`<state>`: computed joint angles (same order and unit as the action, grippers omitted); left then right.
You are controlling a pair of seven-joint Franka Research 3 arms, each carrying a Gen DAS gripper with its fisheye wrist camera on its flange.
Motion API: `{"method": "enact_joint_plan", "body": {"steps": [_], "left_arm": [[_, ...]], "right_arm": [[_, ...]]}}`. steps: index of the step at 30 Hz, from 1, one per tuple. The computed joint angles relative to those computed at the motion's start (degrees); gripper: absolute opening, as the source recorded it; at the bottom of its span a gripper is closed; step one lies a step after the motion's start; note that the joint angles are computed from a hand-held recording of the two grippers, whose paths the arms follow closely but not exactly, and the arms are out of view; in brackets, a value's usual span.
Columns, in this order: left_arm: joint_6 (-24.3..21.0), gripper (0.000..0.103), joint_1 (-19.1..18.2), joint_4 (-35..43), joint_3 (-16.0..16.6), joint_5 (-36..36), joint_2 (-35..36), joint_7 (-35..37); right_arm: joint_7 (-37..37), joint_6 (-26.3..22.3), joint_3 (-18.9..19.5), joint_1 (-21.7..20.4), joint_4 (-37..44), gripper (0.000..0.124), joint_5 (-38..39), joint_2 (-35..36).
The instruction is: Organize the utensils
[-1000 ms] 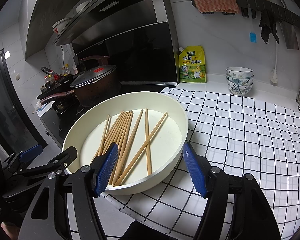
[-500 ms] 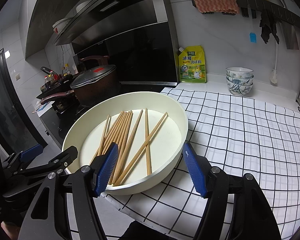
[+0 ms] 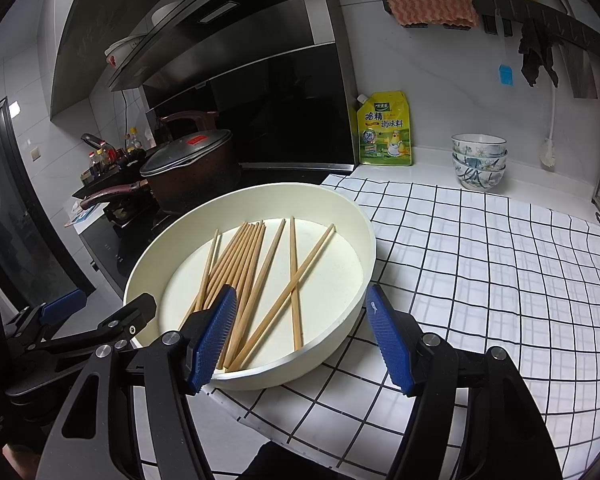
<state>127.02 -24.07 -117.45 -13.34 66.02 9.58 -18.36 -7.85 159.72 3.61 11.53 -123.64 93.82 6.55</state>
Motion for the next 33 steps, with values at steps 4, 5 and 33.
{"method": "enact_joint_plan", "body": {"steps": [4, 5, 33], "left_arm": [[0.0, 0.097, 0.0, 0.0, 0.0, 0.0, 0.0, 0.0], [0.0, 0.097, 0.0, 0.0, 0.0, 0.0, 0.0, 0.0], [0.5, 0.097, 0.1, -0.3, 0.0, -0.1, 0.0, 0.0]], "right_arm": [[-0.2, 0.0, 0.0, 0.0, 0.0, 0.065, 0.2, 0.1], [-0.1, 0.0, 0.0, 0.0, 0.0, 0.065, 0.2, 0.1], [-0.3, -0.1, 0.0, -0.1, 0.0, 0.065, 0.4, 0.2]]}}
